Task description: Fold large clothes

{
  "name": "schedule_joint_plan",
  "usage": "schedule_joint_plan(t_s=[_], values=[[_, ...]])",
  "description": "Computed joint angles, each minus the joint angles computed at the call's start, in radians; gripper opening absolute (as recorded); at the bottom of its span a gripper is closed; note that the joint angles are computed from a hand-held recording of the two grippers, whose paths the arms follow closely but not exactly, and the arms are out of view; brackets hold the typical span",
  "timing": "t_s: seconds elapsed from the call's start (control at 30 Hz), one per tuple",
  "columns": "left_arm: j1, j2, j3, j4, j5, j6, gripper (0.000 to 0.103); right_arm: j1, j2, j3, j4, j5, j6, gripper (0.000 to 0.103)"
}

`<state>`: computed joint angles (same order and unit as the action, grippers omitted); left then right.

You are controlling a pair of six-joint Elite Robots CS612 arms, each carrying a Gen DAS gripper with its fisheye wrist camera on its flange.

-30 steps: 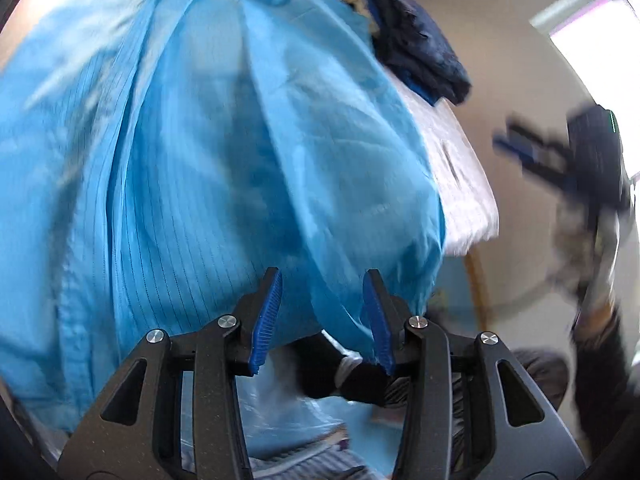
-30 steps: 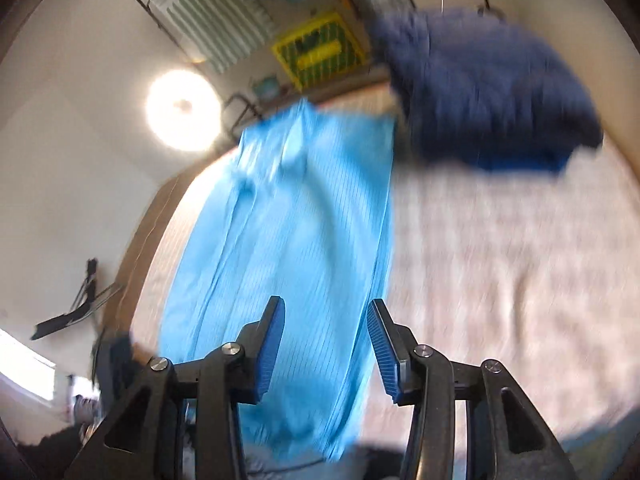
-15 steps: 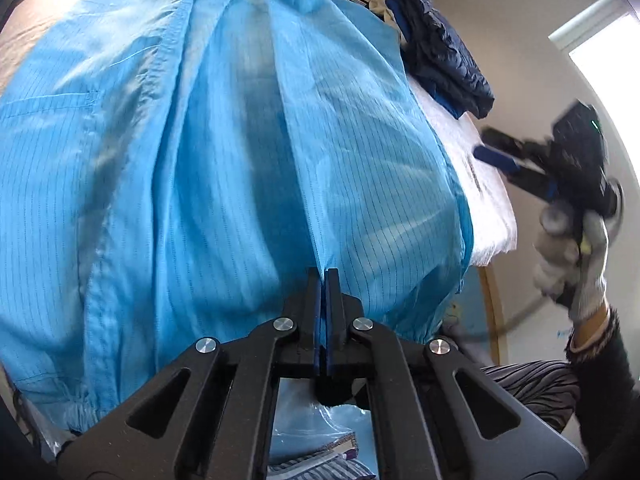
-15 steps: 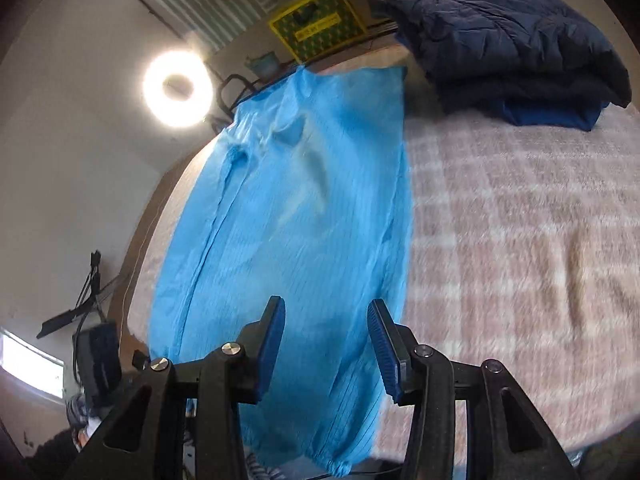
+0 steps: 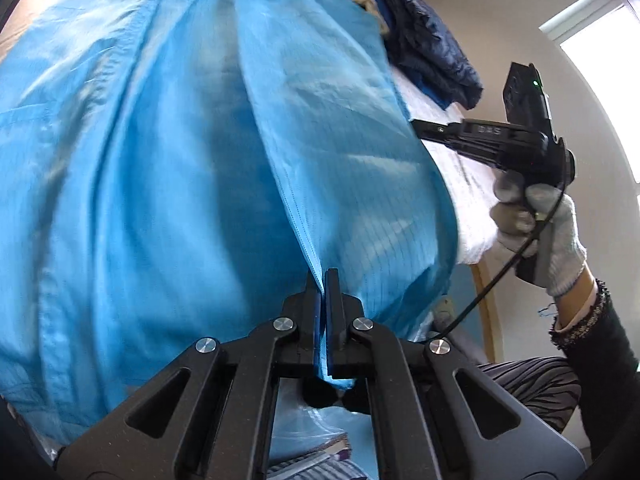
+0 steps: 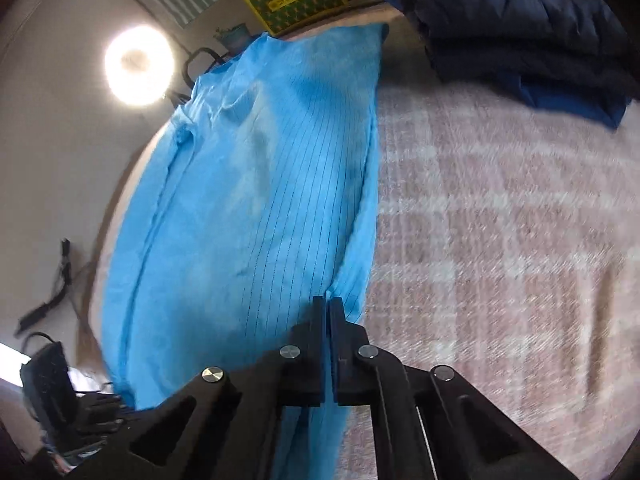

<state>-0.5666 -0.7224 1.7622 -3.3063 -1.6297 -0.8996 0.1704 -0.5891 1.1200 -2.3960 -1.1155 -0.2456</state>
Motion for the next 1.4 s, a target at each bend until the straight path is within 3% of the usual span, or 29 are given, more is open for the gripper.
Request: schedule_joint_plan(t_s=[0.1, 0.23, 0.3, 0.37, 0.4, 0.57, 0.67, 0.73, 1.03, 1.1, 1.13, 1.17, 1.33, 1.4], values=[[-0.011, -0.002, -0.007, 0.034, 0.026, 0.035, 0.000, -0.010, 0.003, -0.003, -0.028, 0.005, 0.058, 0.000], [-0.008, 0.004, -0.013, 0.035, 0.010, 0.029, 0.000, -0.024, -0.004, 0.014, -0.018, 0.048, 0.045, 0.000], [-0.015, -0.004, -0.006, 0.047, 0.028, 0.044, 0.000, -0.033, -0.015, 0.025, -0.019, 0.076, 0.053, 0.007], [-0.021, -0.017, 0.013, 0.041, 0.050, 0.058, 0.000, -0.053, -0.040, 0.068, -0.058, 0.126, 0.069, 0.031], [-0.024, -0.023, 0.022, 0.035, 0.061, 0.061, 0.000, -0.063, -0.058, 0.099, -0.096, 0.151, 0.080, 0.035], [-0.048, -0.055, 0.078, -0.041, 0.135, 0.074, 0.000, -0.100, -0.141, 0.235, -0.127, 0.278, 0.031, 0.039], [-0.057, -0.059, 0.088, -0.065, 0.139, 0.109, 0.000, -0.120, -0.192, 0.331, -0.043, 0.360, -0.056, 0.049], [-0.059, -0.053, 0.083, -0.056, 0.135, 0.106, 0.000, -0.118, -0.209, 0.363, 0.024, 0.348, -0.101, 0.052], [-0.069, -0.016, 0.033, 0.030, 0.138, 0.124, 0.000, -0.076, -0.169, 0.323, 0.190, 0.252, -0.140, 0.050], [-0.070, -0.012, 0.029, 0.030, 0.139, 0.126, 0.000, -0.071, -0.163, 0.317, 0.192, 0.254, -0.146, 0.032], [-0.071, -0.012, 0.028, 0.029, 0.140, 0.126, 0.000, -0.071, -0.161, 0.312, 0.197, 0.260, -0.141, 0.014], [-0.071, -0.012, 0.028, 0.029, 0.140, 0.126, 0.000, -0.073, -0.167, 0.324, 0.183, 0.264, -0.132, 0.003], [-0.078, -0.012, 0.028, 0.018, 0.144, 0.124, 0.000, -0.090, -0.204, 0.383, 0.003, 0.235, -0.079, 0.000], [-0.082, -0.011, 0.027, 0.019, 0.146, 0.132, 0.000, -0.097, -0.192, 0.368, 0.022, 0.232, -0.052, 0.000]])
